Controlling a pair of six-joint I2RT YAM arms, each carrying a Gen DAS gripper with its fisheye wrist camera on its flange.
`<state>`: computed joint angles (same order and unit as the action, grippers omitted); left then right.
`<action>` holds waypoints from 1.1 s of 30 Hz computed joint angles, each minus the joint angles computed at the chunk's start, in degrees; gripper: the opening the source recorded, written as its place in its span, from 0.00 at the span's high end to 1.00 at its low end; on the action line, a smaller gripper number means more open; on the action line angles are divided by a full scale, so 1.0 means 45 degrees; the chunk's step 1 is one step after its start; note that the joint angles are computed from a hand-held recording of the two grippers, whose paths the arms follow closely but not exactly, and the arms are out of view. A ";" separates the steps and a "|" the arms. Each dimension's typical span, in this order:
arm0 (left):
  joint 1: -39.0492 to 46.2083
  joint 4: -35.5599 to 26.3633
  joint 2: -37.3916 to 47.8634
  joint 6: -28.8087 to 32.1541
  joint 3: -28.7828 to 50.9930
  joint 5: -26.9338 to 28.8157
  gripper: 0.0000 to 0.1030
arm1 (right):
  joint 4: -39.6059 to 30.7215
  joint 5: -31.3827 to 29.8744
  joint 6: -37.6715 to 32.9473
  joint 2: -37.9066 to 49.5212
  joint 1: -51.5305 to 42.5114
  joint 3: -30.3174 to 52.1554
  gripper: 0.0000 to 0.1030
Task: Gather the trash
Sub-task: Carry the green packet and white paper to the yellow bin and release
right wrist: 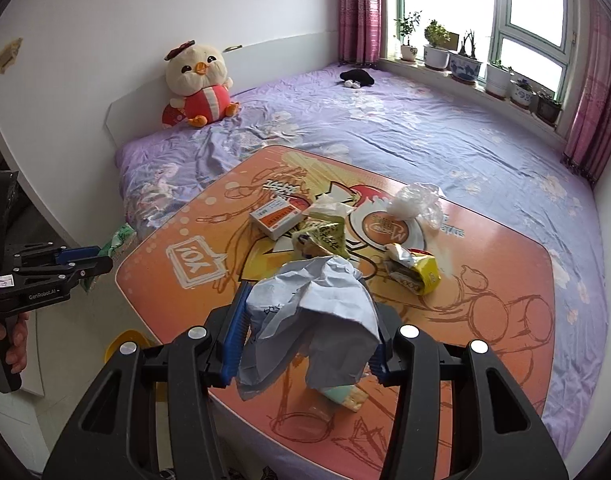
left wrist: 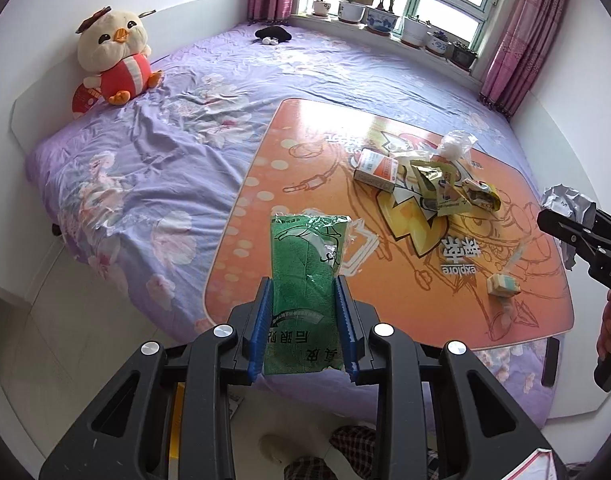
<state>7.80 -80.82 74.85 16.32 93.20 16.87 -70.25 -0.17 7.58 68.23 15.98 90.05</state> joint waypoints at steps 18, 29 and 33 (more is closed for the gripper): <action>1.1100 -0.1433 0.0401 0.7760 -0.2247 0.1351 0.70 | 0.2127 -0.0771 0.1254 0.4996 0.7881 0.1760 0.50; 1.3984 0.1654 0.2507 0.8904 -0.4689 0.0076 0.70 | 0.3056 -0.2492 0.0413 0.9980 0.9805 0.3473 0.50; 1.4178 0.3154 0.3654 0.8535 -0.5433 -0.0337 0.70 | 0.3280 -0.2886 0.0267 1.1784 1.0159 0.4222 0.50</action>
<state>71.60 -66.63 91.30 54.73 68.75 15.35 -55.49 -13.16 8.78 121.26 61.69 109.05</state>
